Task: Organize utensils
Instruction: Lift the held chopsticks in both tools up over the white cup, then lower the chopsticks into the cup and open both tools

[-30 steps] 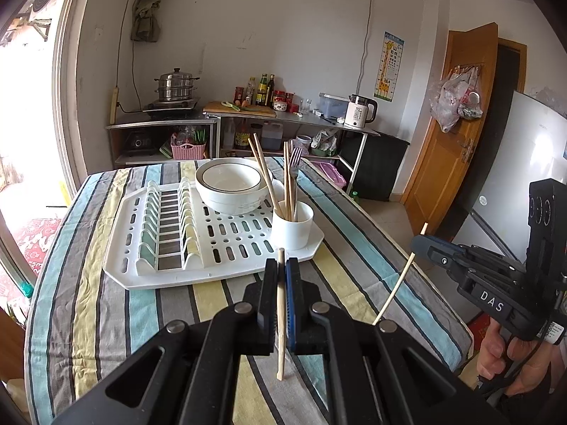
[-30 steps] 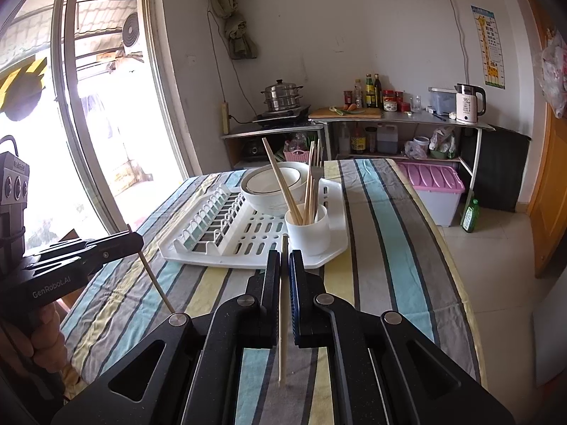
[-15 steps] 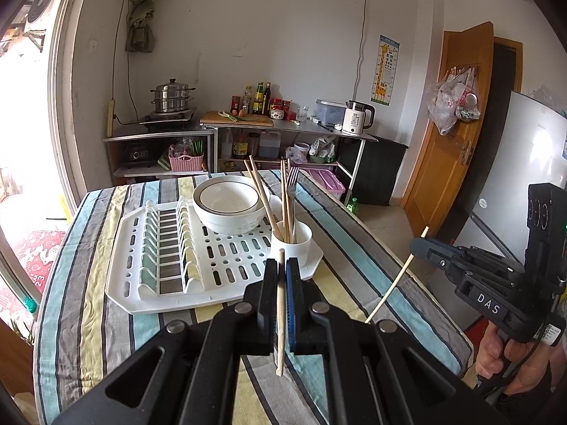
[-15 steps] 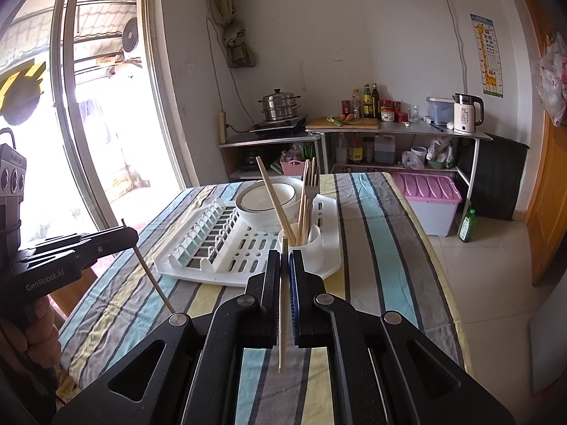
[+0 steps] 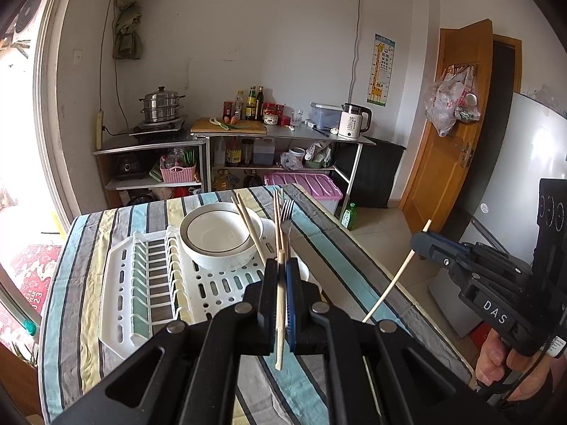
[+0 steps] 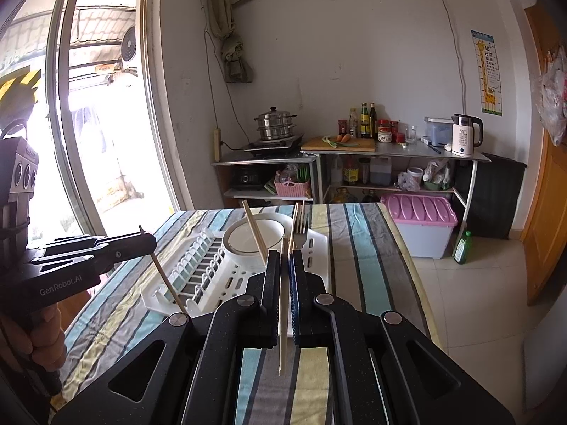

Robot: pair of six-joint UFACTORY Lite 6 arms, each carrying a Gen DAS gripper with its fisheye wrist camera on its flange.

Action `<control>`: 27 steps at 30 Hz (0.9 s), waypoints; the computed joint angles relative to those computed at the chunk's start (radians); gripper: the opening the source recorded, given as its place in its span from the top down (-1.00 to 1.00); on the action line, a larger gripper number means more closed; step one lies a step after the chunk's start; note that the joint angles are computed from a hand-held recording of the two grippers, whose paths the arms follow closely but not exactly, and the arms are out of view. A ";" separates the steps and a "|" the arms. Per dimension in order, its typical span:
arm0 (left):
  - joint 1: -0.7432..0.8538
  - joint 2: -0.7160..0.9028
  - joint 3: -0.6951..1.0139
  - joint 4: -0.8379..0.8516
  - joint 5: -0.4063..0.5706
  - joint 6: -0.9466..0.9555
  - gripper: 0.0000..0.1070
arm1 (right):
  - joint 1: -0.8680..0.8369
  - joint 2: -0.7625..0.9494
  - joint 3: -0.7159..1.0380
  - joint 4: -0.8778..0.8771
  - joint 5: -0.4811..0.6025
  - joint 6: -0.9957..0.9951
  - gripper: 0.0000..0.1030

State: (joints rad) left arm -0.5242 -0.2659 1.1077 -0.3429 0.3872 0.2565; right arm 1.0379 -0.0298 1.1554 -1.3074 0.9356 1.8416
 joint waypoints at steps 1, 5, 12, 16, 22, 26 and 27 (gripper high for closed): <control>0.000 0.024 0.026 -0.005 -0.001 0.004 0.91 | -0.015 0.005 0.011 -0.003 -0.012 -0.010 0.90; 0.006 0.103 0.114 -0.044 0.001 0.033 0.91 | -0.071 0.031 0.055 -0.014 -0.058 -0.043 0.90; 0.011 0.267 0.312 -0.029 0.021 0.014 0.91 | -0.170 0.085 0.133 -0.033 -0.143 -0.086 0.90; 0.020 0.346 0.416 -0.061 0.033 0.044 0.91 | -0.216 0.118 0.176 -0.039 -0.182 -0.101 0.90; 0.025 0.448 0.532 -0.097 0.042 0.078 0.91 | -0.281 0.169 0.220 -0.056 -0.247 -0.103 0.90; 0.025 0.507 0.578 -0.115 0.041 0.095 0.91 | -0.315 0.201 0.241 -0.064 -0.282 -0.098 0.90; 0.026 0.520 0.587 -0.125 0.041 0.103 0.91 | -0.321 0.208 0.241 -0.071 -0.291 -0.091 0.90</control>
State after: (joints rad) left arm -0.4984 0.2545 1.6951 -0.4679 0.4286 0.3597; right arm 0.7166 0.1781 1.3967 -1.3783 0.6450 1.7511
